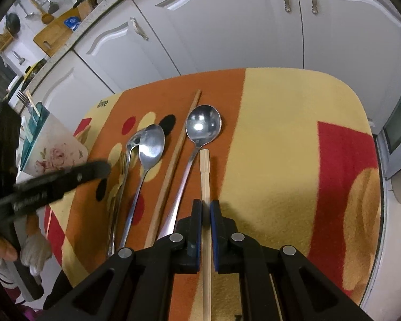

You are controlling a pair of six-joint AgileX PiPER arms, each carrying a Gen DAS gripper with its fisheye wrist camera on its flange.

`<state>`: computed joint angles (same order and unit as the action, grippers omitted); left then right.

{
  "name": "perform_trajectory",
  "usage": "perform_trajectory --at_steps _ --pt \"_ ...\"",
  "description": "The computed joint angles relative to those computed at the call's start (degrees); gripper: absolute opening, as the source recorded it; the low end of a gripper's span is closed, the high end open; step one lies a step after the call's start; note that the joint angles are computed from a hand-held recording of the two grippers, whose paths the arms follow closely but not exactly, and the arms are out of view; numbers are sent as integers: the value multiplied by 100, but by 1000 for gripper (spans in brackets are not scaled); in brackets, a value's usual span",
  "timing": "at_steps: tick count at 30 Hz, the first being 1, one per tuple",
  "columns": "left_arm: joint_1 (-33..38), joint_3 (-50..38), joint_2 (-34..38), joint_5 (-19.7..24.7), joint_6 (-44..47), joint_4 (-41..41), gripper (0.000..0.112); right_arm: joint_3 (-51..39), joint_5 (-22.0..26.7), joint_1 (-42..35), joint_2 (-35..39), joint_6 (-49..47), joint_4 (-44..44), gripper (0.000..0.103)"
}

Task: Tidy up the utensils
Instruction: 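Grasp a steel spoon by its handle with the left tool while the right tool holds the chopstick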

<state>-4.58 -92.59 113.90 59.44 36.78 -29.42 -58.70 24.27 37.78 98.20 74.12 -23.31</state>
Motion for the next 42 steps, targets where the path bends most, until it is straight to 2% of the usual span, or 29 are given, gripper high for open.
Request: perform_trajectory --at_steps 6,17,21,27,36,42 --pt "-395 -634 520 34 -511 528 15 98 -66 -111 -49 -231 236 6" --pt "-569 -1192 839 631 -453 913 14 -169 -6 -273 162 -831 640 6" --pt "-589 -1319 928 697 -533 895 14 -421 130 -365 315 -1159 838 6" --pt "-404 -966 723 593 -210 456 2 -725 266 -387 521 -1640 943 6" --pt "130 -415 104 572 434 -298 1 -339 198 12 -183 -566 -130 5" --pt "74 -449 226 539 145 60 3 -325 390 146 -208 -278 -256 5"
